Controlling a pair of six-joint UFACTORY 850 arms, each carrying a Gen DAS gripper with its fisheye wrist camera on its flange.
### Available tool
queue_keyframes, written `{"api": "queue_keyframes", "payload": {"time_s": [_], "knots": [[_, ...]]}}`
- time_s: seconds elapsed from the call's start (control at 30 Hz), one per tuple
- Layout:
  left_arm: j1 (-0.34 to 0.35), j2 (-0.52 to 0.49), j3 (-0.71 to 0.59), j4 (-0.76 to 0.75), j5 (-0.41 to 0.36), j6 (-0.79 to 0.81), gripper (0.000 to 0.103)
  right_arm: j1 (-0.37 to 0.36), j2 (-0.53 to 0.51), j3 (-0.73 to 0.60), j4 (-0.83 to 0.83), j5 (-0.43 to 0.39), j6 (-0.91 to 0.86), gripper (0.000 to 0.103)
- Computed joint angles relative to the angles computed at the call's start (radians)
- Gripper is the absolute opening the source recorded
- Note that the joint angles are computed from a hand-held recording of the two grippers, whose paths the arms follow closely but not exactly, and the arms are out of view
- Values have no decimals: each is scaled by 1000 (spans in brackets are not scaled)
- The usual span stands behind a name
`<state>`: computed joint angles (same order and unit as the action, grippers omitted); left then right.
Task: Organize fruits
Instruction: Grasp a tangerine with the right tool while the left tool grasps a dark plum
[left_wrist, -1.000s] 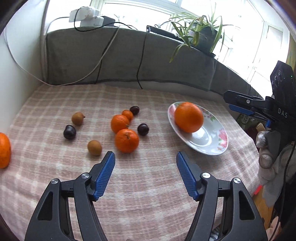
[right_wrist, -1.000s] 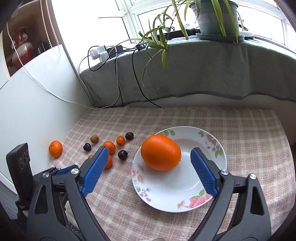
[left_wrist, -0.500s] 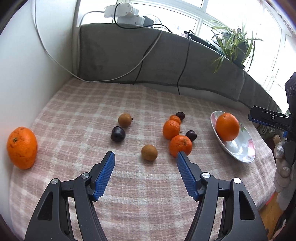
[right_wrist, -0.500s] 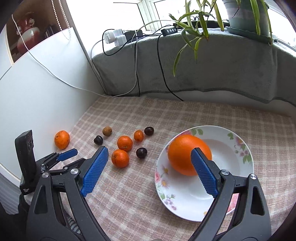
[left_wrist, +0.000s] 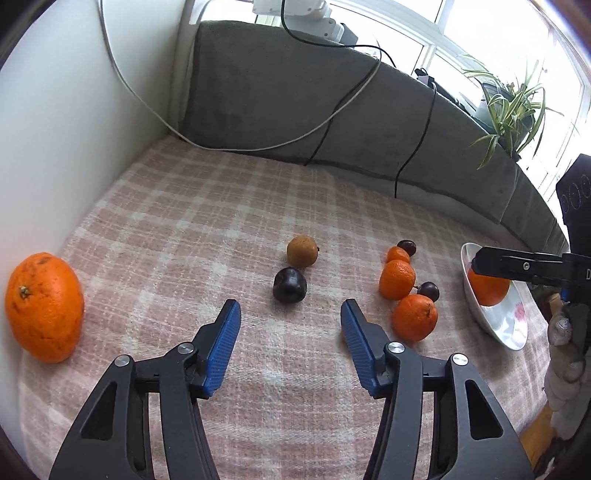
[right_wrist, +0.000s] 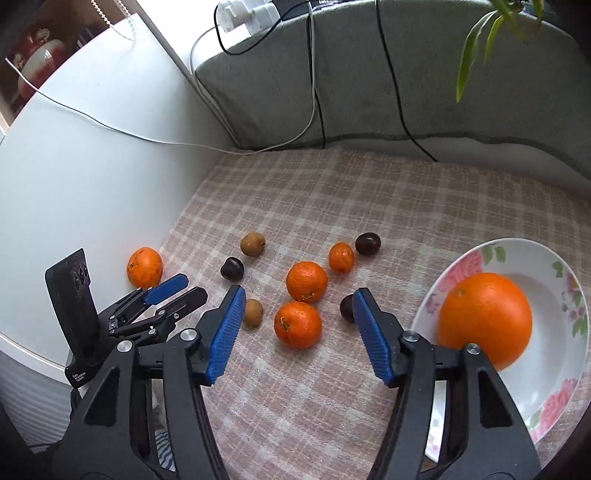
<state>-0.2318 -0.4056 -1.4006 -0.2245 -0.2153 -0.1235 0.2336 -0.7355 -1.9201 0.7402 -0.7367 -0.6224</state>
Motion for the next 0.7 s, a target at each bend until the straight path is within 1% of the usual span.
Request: {"api": "queue_keyframes", "payload": {"time_s": [0.1, 0.2, 0.47, 0.7], "knots": [[2, -15, -15, -43, -10, 51, 49, 10, -64, -87, -40, -66, 83, 54], [5, -28, -28, -65, -17, 76, 48, 19, -115, -154, -67, -104, 136, 50], [10, -53, -53, -88, -34, 115, 45, 43, -202, -281, -199, -135, 263, 48], [10, -89, -100, -73, -63, 123, 42, 49, -242, -342, -246, -157, 309, 48]]}}
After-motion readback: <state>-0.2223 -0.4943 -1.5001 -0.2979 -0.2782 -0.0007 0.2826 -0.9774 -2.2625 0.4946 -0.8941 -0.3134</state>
